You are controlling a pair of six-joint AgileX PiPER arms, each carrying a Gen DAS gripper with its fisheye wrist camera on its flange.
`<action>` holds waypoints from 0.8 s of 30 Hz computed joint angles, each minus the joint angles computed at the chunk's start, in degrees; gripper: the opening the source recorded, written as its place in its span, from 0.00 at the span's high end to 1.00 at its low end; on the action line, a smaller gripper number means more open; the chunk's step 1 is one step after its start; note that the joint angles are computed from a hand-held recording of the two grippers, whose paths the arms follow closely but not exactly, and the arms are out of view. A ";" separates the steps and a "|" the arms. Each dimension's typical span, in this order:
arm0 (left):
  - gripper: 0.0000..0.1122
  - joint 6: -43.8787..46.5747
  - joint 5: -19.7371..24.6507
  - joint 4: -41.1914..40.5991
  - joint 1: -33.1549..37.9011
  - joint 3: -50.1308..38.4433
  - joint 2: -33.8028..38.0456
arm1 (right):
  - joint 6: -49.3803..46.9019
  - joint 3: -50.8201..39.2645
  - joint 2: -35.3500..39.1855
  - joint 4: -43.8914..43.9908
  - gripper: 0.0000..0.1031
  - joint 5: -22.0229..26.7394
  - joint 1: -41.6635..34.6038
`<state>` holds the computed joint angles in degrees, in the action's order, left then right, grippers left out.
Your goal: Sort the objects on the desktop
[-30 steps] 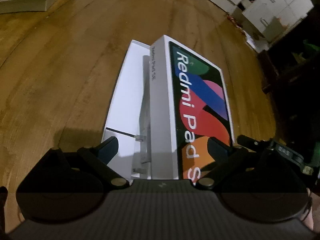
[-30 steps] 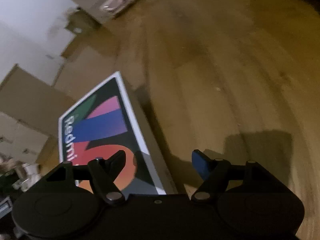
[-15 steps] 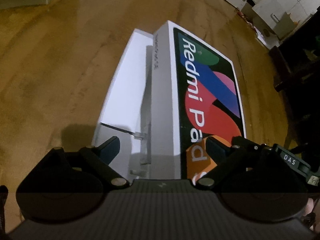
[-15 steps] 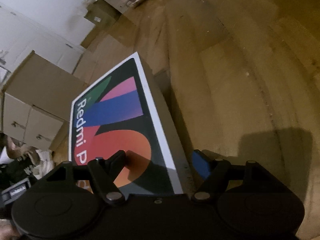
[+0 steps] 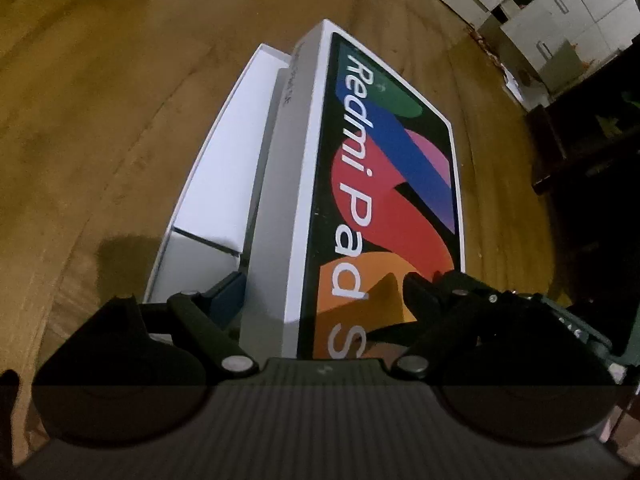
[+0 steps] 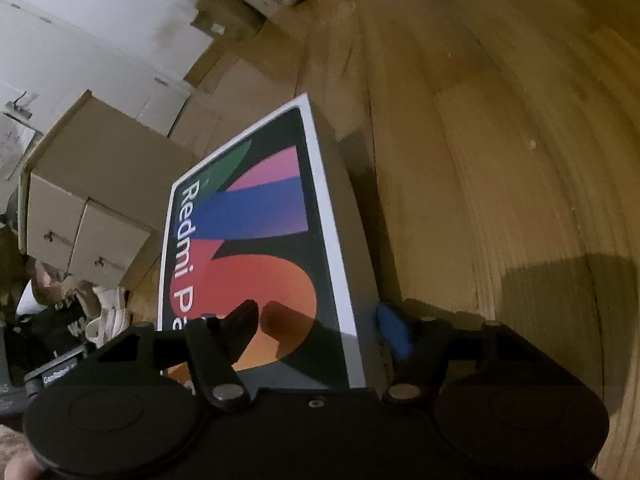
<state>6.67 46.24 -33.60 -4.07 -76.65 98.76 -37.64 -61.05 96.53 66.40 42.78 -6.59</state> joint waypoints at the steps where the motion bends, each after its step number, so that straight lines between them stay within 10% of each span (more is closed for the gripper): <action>1: 0.25 0.14 -0.14 0.33 -0.04 -0.06 -0.16 | -0.07 -0.37 -0.02 0.01 0.32 0.19 0.10; 24: 0.21 -5.42 -0.01 8.73 0.53 -7.55 4.23 | -2.22 -1.46 -0.86 9.15 0.34 4.53 0.35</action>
<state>1.25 46.23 -24.87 -3.54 -84.20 102.99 -39.86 -62.51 95.67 75.55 47.31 -6.24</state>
